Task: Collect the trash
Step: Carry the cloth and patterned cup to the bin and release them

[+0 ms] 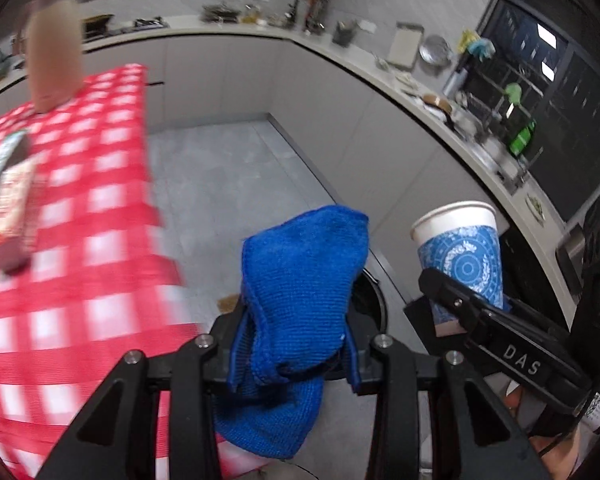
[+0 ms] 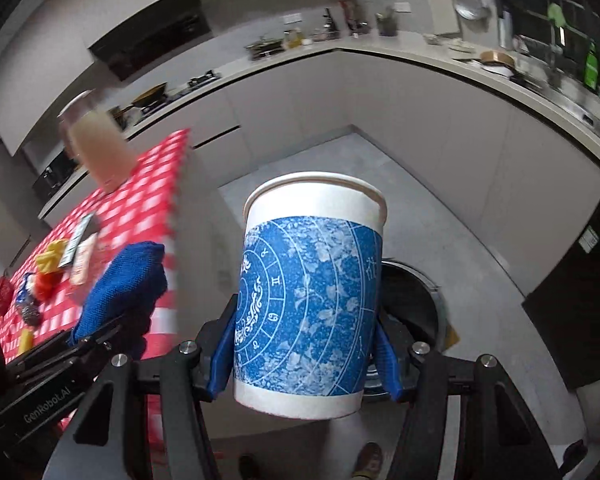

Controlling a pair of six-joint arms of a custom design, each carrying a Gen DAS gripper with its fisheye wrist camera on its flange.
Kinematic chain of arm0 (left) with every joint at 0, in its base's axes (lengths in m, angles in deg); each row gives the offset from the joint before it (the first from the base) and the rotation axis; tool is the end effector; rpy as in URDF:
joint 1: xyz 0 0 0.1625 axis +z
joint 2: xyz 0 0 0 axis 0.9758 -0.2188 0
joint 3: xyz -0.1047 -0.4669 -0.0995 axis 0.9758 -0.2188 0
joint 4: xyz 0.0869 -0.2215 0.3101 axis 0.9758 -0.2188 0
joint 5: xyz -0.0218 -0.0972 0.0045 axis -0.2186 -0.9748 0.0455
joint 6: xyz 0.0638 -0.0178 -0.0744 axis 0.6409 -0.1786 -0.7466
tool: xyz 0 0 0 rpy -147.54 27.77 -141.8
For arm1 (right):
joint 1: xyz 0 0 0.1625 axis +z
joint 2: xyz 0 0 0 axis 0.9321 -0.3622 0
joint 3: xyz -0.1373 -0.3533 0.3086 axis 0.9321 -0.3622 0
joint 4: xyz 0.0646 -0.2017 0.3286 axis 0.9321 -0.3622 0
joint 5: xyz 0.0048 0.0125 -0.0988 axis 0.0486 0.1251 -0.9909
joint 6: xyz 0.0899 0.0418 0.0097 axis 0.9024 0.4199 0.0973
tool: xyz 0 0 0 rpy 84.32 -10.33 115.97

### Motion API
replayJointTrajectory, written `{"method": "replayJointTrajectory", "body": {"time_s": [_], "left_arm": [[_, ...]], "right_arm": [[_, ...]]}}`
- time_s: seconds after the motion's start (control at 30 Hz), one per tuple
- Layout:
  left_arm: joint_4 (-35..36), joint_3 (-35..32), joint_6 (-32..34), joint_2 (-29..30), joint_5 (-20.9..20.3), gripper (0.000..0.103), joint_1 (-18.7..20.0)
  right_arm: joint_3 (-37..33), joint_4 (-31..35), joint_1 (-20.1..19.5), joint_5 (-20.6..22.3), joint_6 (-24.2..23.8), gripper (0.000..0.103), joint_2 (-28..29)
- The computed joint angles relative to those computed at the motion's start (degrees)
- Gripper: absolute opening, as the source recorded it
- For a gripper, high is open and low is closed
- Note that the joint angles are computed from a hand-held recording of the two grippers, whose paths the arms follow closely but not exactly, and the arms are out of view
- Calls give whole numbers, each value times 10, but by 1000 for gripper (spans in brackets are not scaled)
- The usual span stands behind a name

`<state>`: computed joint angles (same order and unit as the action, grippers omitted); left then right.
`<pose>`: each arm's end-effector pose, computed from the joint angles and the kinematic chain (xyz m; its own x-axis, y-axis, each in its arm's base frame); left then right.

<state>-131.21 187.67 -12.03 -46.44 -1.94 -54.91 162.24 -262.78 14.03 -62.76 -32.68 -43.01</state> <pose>-0.4159 -0.3848 -0.0135 -0.8672 0.1352 -0.4793 0.3679 0.8225 -0.4337 0.0482 -0.4194 0.3486 -0.8444 -0.0082 0.5357 -0.3433 0.7760 -0.5292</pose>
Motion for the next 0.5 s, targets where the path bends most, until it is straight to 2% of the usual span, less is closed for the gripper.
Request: {"method": "replayJointTrajectory", "body": {"time_s": [0.1,0.23,0.43,0.5], "left_arm": [[18,-39,3,35,-14,40,9],[44,-82,-4,81,-22,40,27],[75,-116,-37,125,-35,42,53],[82,-125,-51,136,-52,46,67]], "right_arm": [[-15,31,-43,20,-17,61,-9],[-40,59,-90,42,-46,61,12],[-76,91,-134,38,-78,61,66],[-89,103,-143,34,-82,64,79]]}}
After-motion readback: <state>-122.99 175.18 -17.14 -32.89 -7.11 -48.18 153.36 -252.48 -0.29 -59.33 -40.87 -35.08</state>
